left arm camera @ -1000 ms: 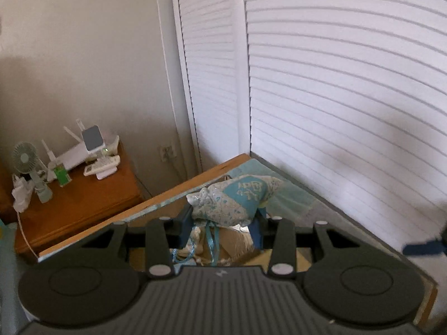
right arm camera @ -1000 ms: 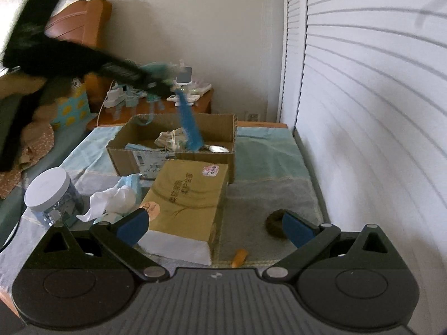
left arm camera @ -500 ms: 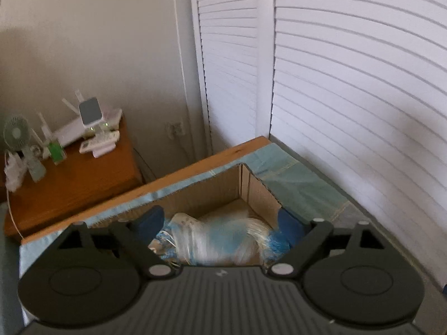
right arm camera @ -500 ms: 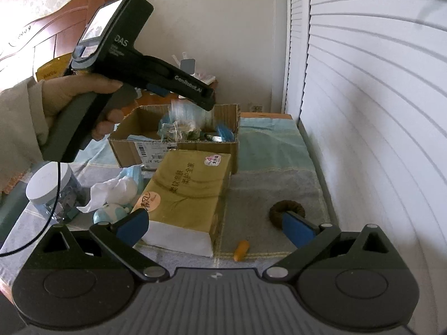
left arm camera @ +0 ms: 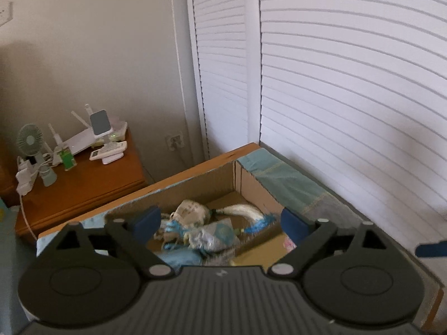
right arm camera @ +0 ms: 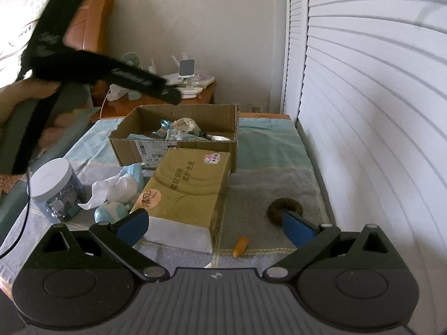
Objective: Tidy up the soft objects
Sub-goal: 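Carry the blue-white sachet into the cardboard box with the left gripper and release, then grasp the blue-white round toy with the left gripper while the right approaches the crumpled cream pouch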
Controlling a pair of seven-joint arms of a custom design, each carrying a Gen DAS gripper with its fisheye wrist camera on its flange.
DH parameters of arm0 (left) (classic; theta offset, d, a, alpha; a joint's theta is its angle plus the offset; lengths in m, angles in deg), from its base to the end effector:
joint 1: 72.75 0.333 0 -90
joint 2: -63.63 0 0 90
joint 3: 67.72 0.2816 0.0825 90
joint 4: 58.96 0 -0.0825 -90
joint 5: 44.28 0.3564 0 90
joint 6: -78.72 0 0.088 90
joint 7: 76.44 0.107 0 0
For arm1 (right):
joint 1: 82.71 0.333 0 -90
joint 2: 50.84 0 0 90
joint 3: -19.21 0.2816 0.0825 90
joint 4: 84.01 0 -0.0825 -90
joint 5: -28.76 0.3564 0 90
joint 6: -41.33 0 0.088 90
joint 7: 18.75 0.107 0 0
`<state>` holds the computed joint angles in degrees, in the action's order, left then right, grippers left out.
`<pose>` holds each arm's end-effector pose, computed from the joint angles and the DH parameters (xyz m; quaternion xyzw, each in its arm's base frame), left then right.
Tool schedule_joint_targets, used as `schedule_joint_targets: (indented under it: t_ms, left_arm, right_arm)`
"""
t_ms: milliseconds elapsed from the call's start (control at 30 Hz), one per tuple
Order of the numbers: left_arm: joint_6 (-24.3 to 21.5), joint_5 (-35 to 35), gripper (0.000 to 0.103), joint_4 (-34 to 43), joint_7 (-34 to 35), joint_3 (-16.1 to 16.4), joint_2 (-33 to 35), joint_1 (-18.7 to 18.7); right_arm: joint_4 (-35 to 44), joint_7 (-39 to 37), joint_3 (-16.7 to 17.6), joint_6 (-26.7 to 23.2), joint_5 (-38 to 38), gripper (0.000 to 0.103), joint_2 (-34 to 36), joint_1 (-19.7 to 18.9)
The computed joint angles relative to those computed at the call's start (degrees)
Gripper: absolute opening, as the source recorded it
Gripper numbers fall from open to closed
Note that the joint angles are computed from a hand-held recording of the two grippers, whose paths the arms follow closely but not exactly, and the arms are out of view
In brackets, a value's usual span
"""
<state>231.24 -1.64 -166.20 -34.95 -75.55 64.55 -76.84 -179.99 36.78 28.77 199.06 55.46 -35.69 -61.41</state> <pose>0.5701 -0.1397 0.5585 -0.6653 0.5977 -0.2699 0.3569 0.5745 0.3081 0.5194 -0.8314 0.3581 -0.1539 0.3961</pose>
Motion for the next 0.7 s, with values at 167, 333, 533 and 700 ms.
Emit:
schedule_joint_targets:
  t_ms: [167, 333, 533, 700]
  left_arm:
    - [1.1, 5.2, 0.095, -9.0, -7.3, -1.4, -7.8, 0.4]
    - [0.3, 10.5, 0.095, -16.2, -16.0, -5.0, -13.9, 1.6]
    - [0.0, 13.8, 0.095, -22.5, -25.8, -8.4, -17.9, 2.2]
    - [-4.3, 16.5, 0.095, -24.7, -30.4, -10.2, -18.4, 1.2]
  right_arm:
    - [-2.2, -1.0, 0.0, 1.1, 0.1, 0.103, -0.9, 0.0]
    - [-4.6, 0.1, -0.7, 1.2, -1.5, 0.103, -1.6, 0.4]
    - [-7.5, 1.8, -1.8, 1.7, -6.0, 0.103, -1.5, 1.1]
    - [-9.3, 4.0, -2.6, 1.5, -9.9, 0.103, -1.0, 1.4]
